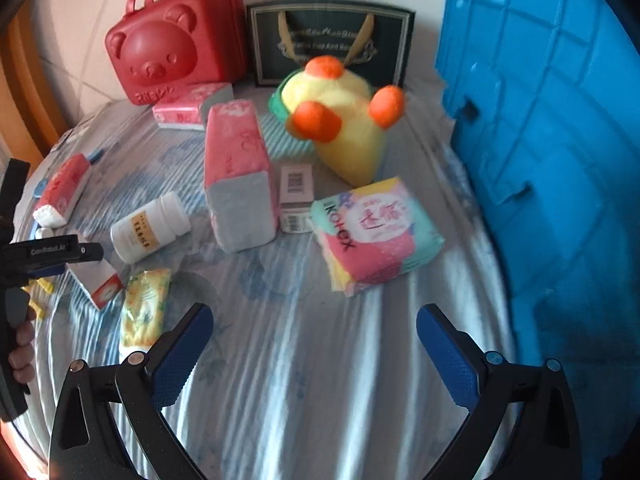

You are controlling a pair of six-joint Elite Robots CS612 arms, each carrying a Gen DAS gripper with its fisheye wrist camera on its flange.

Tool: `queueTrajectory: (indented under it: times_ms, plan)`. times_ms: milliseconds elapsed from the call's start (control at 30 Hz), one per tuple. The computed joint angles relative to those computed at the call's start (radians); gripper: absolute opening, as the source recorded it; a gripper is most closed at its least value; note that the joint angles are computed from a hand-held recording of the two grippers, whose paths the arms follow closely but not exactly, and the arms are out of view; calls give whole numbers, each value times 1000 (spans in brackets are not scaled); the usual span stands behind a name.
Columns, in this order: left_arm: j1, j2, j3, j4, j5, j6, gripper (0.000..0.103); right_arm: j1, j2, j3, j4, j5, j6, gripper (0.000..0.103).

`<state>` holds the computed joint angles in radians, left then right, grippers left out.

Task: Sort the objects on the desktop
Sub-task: 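Grasp the white medicine box with left tool while right tool reaches yellow packet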

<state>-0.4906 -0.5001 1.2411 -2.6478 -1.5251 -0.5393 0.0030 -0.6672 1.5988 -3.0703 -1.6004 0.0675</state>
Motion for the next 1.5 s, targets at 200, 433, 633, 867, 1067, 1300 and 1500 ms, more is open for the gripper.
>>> queueTrajectory:
  times_ms: [200,433,633,867,1067,1300,1500]
  plan:
    - [-43,-41,112,-48,147,237,49,29,30,-54,77,95,-67,103]
    - [-27,-72,182,-98,103,205,29,61,57,-124,234,166,-74,103]
    - [-22,-62,143,-75,81,184,29,87,70,-157,289,149,-106,102]
    - [-27,-52,126,-102,126,206,22,96,80,-176,326,105,-124,53]
    - [-45,-108,219,-169,139,213,22,99,64,-153,283,95,-149,19]
    - [-74,-191,344,-320,168,204,22,87,-9,-56,149,131,-137,10]
    - [-98,-234,423,-405,206,205,22,82,-76,45,29,153,-126,20]
